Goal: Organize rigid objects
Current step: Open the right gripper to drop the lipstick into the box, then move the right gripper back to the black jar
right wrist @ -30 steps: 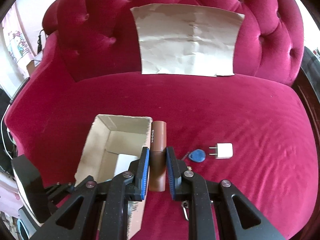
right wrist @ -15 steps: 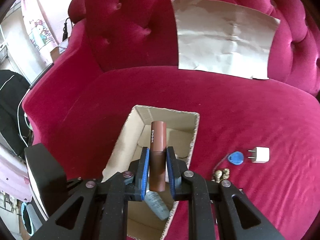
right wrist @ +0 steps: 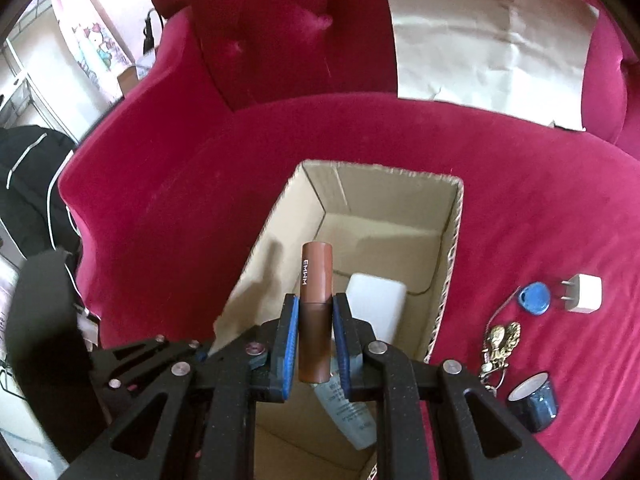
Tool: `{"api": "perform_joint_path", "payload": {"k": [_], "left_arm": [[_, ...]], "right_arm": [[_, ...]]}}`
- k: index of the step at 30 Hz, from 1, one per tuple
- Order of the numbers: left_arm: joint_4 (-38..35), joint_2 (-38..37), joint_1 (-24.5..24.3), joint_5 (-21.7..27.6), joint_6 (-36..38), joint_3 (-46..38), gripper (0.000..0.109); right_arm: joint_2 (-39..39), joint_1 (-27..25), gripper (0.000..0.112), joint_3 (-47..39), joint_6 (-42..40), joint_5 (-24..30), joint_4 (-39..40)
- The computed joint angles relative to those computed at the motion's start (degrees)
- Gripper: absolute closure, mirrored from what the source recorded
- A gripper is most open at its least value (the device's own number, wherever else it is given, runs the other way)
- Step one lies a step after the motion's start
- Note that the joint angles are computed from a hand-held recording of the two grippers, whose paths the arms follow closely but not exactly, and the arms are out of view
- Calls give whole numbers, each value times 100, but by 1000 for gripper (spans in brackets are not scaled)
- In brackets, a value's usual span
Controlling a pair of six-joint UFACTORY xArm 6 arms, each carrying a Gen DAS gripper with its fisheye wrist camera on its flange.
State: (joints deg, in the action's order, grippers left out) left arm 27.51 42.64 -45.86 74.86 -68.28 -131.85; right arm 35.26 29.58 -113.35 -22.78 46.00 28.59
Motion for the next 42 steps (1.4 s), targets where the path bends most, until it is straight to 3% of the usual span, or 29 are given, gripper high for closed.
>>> {"api": "perform_joint_path", "payload": {"k": [11,12,14,18,23,26,42], "left_arm": [[0,-15,8,-21,-5,30,105],[0,-15,8,-21,-5,30,105],[6,-63,11,-51,-24,104,105],[18,-80,7,-52,-33,135,105],[14,-78,8,-74,-59,138,105],[31,-133,4,-101,-63,246,105],[35,-119,3,-81,-61,218,106]], "right_arm": [[9,7,92,-83,97,-6,-80],[-38,14,87,-18,128,-87,-151],[-136,37,63,126,256,-334,-397],[-223,62,48,243,398,-656,-733],[-346,47,19,421,637,-994,-1158],[-330,-4,10,374,753,-990,-1244],[-453,-267,10,508,1215,-1180,-1709]]}}
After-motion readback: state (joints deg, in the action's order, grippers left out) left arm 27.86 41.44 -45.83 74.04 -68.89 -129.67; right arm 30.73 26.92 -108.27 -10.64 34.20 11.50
